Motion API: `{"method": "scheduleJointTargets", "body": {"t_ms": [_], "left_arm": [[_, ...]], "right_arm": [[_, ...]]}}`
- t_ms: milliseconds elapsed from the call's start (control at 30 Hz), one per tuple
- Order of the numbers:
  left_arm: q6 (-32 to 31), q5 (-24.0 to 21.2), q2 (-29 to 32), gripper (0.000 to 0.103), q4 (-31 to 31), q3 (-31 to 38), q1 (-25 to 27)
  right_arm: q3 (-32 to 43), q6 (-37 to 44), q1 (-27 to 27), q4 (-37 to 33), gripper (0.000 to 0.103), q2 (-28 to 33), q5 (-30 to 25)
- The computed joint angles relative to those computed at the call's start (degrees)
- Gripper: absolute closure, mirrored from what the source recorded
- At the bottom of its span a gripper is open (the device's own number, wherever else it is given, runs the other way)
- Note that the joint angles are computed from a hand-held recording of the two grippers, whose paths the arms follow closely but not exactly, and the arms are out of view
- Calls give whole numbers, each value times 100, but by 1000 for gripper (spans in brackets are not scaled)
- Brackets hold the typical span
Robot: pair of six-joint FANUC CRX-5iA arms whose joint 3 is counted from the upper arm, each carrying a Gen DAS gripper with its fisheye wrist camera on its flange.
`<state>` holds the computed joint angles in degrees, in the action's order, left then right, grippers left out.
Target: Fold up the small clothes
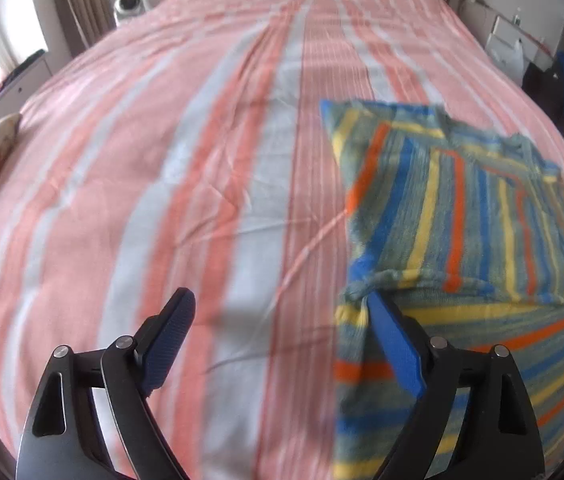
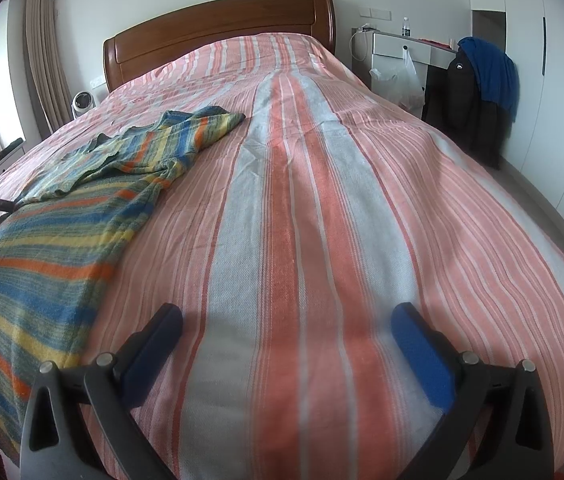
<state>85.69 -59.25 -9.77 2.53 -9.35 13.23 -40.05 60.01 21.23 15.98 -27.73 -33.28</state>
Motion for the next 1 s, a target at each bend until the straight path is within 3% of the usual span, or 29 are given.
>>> {"method": "scheduleJointTargets", "body": {"t_ms": [133, 267, 400, 467, 500, 533, 633, 700, 800, 867, 900, 967, 1000], "left_arm": [[-570, 88, -8, 14, 690, 20, 302], [-1145, -251, 866, 12, 1471, 709, 256], [-889, -532, 1664, 17, 1184, 1516, -117], [-677, -623, 1883, 38, 974, 1704, -233], [-649, -606, 1946, 83, 1007, 1705, -237], [-584, -530, 1978, 98, 992, 1685, -250], [203, -83, 1717, 99, 871, 1327, -135], [314, 56, 1636, 99, 955, 1142, -82], [558, 60, 1621, 98, 560, 1236, -245], [791, 2, 1611, 88, 507, 1259, -241], [815, -28, 1580, 79, 533, 1243, -221], [824, -179, 1492, 54, 449, 1295, -241], [725, -202, 1404, 34, 401, 1267, -222]], "right_arm": [[-12, -28, 7, 30, 0, -3, 7], [-4, -21, -5, 41, 0, 23, 10], [0, 3, -29, 32, 0, 48, 33], [-12, -22, -17, 56, 0, 39, 33], [-14, -20, -21, 57, 0, 41, 41], [-19, -25, -21, 67, 0, 47, 59], [-17, 30, -58, 44, 0, 81, 116], [-18, 36, -65, 40, 0, 84, 126], [-26, 49, -91, 59, 0, 113, 183], [-32, 23, -64, 64, 0, 87, 148], [-23, 42, -72, 46, 0, 94, 148], [-36, 12, -59, 72, 0, 85, 148], [-36, 15, -63, 73, 0, 89, 154]]}}
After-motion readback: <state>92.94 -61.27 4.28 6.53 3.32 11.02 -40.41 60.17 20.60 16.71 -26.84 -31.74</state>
